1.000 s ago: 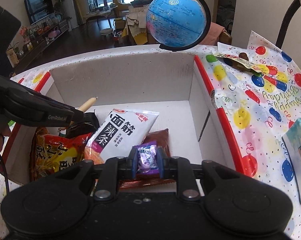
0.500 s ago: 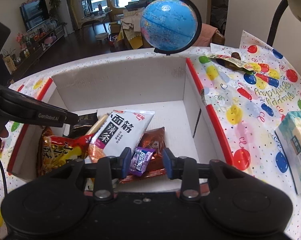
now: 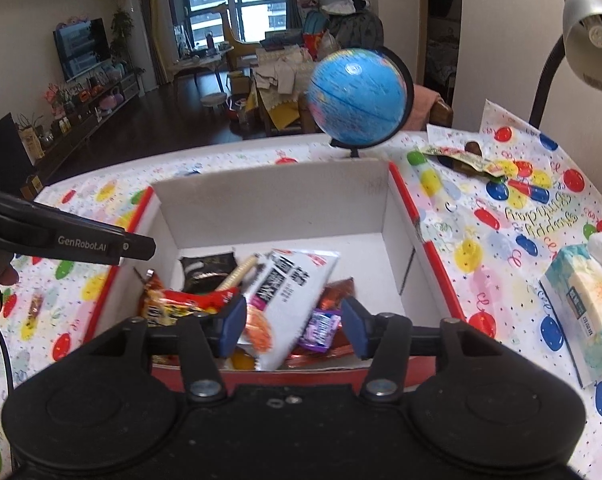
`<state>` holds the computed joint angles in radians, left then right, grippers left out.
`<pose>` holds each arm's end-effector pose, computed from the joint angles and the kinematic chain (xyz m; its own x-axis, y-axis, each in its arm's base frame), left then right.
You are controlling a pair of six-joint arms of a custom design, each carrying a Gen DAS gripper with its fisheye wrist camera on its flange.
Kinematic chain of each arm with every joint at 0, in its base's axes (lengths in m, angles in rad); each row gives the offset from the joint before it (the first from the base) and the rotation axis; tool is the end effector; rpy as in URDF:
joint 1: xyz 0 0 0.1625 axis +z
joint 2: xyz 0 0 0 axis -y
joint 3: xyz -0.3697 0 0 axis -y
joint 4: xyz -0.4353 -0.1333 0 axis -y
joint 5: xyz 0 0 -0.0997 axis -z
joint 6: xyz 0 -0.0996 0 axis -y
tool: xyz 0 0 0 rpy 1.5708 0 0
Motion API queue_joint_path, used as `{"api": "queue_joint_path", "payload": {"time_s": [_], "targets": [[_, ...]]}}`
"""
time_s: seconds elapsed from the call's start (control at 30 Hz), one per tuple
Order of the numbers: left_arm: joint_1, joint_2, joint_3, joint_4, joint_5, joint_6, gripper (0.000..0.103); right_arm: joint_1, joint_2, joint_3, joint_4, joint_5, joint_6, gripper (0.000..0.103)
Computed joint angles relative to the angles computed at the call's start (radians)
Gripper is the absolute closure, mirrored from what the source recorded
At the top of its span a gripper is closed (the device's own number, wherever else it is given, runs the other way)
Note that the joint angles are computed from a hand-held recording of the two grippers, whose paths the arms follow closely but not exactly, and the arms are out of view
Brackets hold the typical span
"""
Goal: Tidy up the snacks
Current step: 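Withdraw both tools from the box toward the blue packet and small candy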
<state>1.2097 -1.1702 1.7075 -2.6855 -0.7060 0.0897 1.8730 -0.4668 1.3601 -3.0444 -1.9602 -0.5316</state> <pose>-0.0294 -0.6697 0.2804 -0.7242 -0.0885 -0.6839 0.3624 0.7950 -0.4865 0.3105 -0.6751 -0.0327 -0.6886 -0.4708 0.5516 -0.6937 0.6494 -0.3117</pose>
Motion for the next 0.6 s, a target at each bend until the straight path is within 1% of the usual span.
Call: {"api": "queue_joint_path", "payload": {"time_s": [0.03,0.07,0.13,0.27,0.33,0.43,0.53,0.6], "targets": [[-0.002,-0.015,0.016,-0.024,0.001,0.010,0.041,0.004,-0.001,0.004,-0.005,0.003,0.000,0.049],[-0.005,-0.030,0.032,-0.054,0.003,0.024,0.035,0.009,-0.003,0.008,-0.009,0.006,0.000,0.047],[-0.007,-0.061,0.054,-0.064,-0.002,0.029,0.034,0.019,-0.004,0.014,-0.018,0.009,0.001,0.045],[-0.010,-0.121,0.097,-0.076,0.003,0.027,0.034,0.038,-0.005,0.025,-0.031,0.018,0.011,0.038],[-0.012,-0.156,0.122,-0.082,0.002,0.027,0.034,0.048,-0.003,0.027,-0.033,0.021,0.018,0.037],[-0.016,-0.210,0.162,-0.090,0.002,0.035,0.034,0.066,0.002,0.030,-0.038,0.025,0.027,0.031],[-0.019,-0.259,0.200,-0.109,0.012,0.056,0.030,0.085,0.011,0.031,-0.050,0.030,0.025,0.023],[-0.017,-0.293,0.221,-0.109,0.010,0.055,0.028,0.097,0.018,0.029,-0.051,0.037,0.026,0.021]]}}
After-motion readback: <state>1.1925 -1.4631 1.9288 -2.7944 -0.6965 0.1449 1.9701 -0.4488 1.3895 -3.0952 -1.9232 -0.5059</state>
